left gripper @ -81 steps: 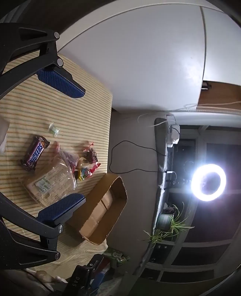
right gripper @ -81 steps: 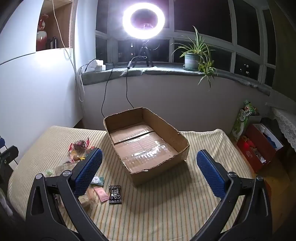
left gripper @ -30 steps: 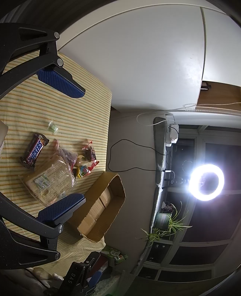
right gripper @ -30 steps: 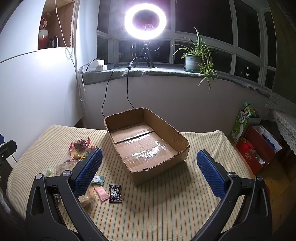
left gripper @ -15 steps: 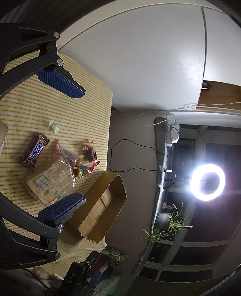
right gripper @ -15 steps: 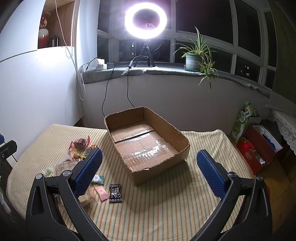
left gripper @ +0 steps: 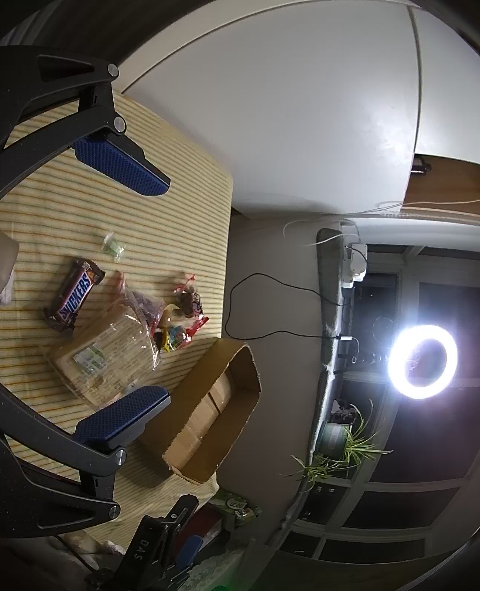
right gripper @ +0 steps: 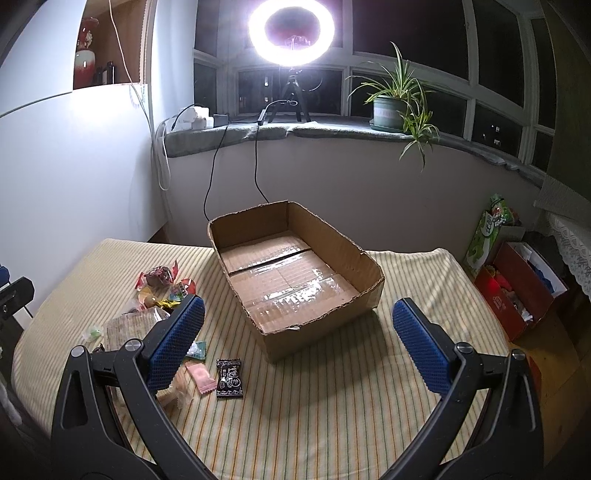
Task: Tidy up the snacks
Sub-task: 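Move the left tool to the bagged bread and close on it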
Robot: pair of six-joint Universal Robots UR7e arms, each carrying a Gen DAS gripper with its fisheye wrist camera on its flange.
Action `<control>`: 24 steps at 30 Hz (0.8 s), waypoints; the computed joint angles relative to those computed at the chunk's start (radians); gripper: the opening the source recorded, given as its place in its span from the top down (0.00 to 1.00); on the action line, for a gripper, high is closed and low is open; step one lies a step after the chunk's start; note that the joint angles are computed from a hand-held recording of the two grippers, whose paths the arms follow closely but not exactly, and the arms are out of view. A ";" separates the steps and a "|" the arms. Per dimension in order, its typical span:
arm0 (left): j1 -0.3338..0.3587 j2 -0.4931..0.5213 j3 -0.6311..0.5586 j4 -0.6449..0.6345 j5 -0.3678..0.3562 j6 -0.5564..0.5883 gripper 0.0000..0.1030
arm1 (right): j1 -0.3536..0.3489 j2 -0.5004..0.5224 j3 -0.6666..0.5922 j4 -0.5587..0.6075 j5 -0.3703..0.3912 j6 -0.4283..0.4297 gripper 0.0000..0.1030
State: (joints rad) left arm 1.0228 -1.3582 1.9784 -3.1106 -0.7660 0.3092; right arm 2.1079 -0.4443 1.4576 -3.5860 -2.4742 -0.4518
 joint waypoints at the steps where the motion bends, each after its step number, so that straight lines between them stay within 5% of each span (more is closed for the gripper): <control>1: 0.001 0.000 0.000 0.005 -0.002 -0.004 0.01 | 0.001 -0.001 0.000 0.003 -0.001 0.002 0.00; 13: 0.048 0.002 -0.018 0.117 -0.067 -0.106 0.01 | -0.022 -0.006 0.008 0.063 0.035 0.044 0.00; 24: 0.140 -0.010 -0.048 0.326 -0.273 -0.300 0.02 | -0.065 -0.053 0.059 0.288 0.246 0.145 0.00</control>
State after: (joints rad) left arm 1.1623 -1.3681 1.9307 -2.7851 -1.0395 0.0089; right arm 2.0426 -0.4976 1.5171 -3.2977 -2.2283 -0.3071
